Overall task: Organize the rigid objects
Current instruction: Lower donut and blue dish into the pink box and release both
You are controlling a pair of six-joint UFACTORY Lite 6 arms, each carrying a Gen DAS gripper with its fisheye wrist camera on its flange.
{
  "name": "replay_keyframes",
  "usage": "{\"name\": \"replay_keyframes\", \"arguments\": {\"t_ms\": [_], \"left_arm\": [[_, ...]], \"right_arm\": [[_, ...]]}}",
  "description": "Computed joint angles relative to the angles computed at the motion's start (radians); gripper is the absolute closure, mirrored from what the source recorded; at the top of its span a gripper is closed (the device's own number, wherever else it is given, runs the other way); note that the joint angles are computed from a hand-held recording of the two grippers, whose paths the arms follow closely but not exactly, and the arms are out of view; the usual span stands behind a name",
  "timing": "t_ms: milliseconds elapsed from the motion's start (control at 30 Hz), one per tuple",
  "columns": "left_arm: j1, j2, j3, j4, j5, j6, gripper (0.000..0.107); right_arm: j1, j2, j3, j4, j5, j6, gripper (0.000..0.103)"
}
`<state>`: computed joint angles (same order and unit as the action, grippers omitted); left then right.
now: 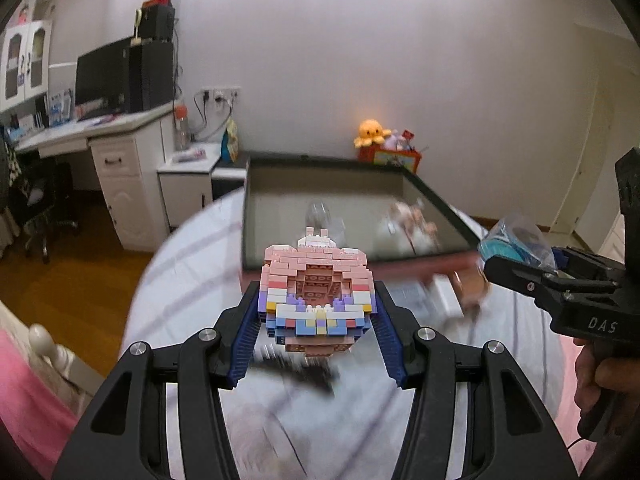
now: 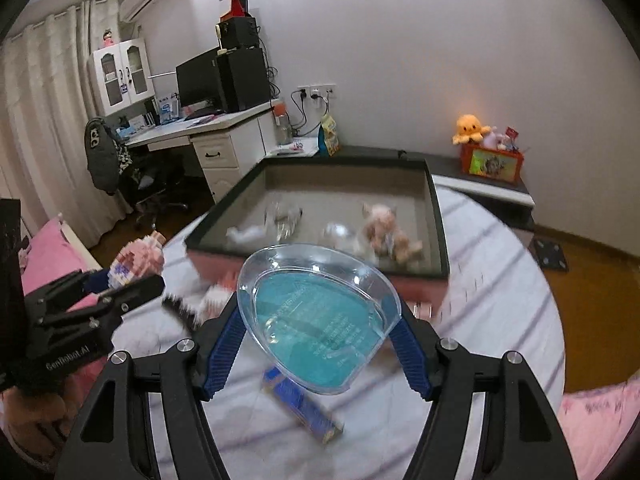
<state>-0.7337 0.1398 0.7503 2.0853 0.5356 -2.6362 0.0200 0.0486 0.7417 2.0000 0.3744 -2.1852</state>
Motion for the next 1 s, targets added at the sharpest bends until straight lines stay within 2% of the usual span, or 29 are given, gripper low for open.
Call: {"name": "replay_keyframes", "arguments": {"t_ms": [100,200,300,433,500,567,667,733,767,833,867,900,1000], "left_arm": [[0.089,0.054,0.114,0.033,-0.065,0.05,0.053],[0.171,0.168,0.299,-0.03,-0.16,0.185,0.053],[0.235,0.329,0.54,-0.291,-0.253,0.499,0.053],[0.301,0.577,0.86,-0.693,-0.341,0.918,0.053],[0.316,0.685,0.996,-0.902,-0.348,1.127,0.053],[0.322,0.79,1.133,-1.112,-0.329,1.337,0.053],[0.319,0.93,1.335,-1.426,-0.251,1.651,0.053],[0.318,1.002,1.451,-1.58,-0.178,1.799,0.053],[0.316,1.012,1.465,-1.594,-0.161,1.81,0.049],[0.308,0.96,1.38,-1.497,-0.189,1.708,0.029],[0.306,0.906,1.29,-1.396,-0.223,1.603,0.016],[0.301,0.85,1.21,-1.296,-0.244,1.498,0.011],[0.287,0.709,1.013,-0.99,-0.272,1.184,0.008]], "right_arm": [[0.005,0.162,0.209,-0.14,-0.027,0.159,0.033],[0.014,0.348,0.465,-0.422,-0.065,0.473,0.033],[0.019,0.552,0.726,-0.697,-0.079,0.787,0.033],[0.015,0.783,1.045,-1.07,-0.026,1.205,0.033],[0.015,0.891,1.204,-1.232,0.022,1.387,0.033],[0.017,0.968,1.314,-1.312,0.054,1.48,0.033],[0.019,1.077,1.473,-1.407,0.117,1.594,0.032],[0.015,1.099,1.491,-1.411,0.12,1.611,0.026],[0.013,1.093,1.476,-1.396,0.115,1.605,0.02],[0.004,1.073,1.435,-1.36,0.112,1.578,0.019],[0.0,1.048,1.391,-1.34,0.098,1.559,0.019],[-0.004,1.008,1.323,-1.3,0.072,1.516,0.018],[-0.017,0.866,1.106,-1.08,0.008,1.296,0.017]]}}
